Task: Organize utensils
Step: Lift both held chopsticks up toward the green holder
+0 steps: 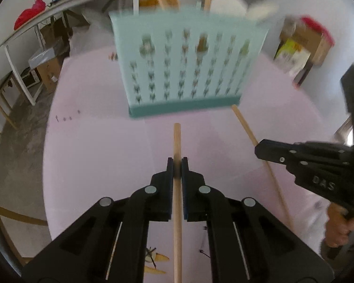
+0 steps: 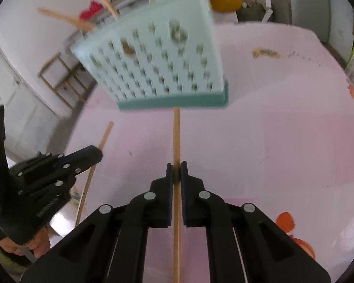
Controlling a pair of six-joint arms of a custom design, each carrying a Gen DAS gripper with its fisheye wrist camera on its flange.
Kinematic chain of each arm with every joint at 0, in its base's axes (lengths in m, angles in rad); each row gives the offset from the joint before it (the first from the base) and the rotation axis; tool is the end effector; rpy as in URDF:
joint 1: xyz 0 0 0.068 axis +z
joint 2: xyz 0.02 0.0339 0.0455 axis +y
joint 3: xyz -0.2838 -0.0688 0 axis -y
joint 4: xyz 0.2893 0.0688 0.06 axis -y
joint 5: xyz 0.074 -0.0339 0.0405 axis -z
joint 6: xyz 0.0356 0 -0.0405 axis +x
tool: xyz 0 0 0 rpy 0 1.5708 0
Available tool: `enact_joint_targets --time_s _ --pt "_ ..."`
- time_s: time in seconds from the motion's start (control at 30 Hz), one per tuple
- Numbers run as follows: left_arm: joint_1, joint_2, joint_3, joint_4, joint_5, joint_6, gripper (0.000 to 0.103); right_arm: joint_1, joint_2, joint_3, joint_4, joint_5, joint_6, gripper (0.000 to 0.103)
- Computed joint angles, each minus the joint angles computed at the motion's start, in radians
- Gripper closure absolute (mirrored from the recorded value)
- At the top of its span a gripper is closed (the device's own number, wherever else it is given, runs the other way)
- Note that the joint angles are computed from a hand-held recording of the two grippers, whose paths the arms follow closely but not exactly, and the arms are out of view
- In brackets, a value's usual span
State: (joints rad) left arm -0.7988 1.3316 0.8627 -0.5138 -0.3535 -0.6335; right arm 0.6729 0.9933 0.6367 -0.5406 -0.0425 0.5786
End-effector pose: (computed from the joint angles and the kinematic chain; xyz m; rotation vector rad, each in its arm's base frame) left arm 0.2164 -0.2046 0.2227 0.0708 2.4720 -0.1582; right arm 0.1754 0.1417 0.2209 -0.1398 2.5574 0.5694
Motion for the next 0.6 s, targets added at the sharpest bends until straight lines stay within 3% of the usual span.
enact_joint_targets --time_s 0.33,0.6 --pt "0.007 -0.382 0.020 0.008 -0.059 0.024 0.098 -0.097 -0.263 0.001 -0.071 -0.061 -0.028 0.097" --pt "0.084 -0.347 0.168 0.170 -0.049 0.154 0.098 -0.091 -0.323 0.005 -0.089 -0.054 -0.021 0.097"
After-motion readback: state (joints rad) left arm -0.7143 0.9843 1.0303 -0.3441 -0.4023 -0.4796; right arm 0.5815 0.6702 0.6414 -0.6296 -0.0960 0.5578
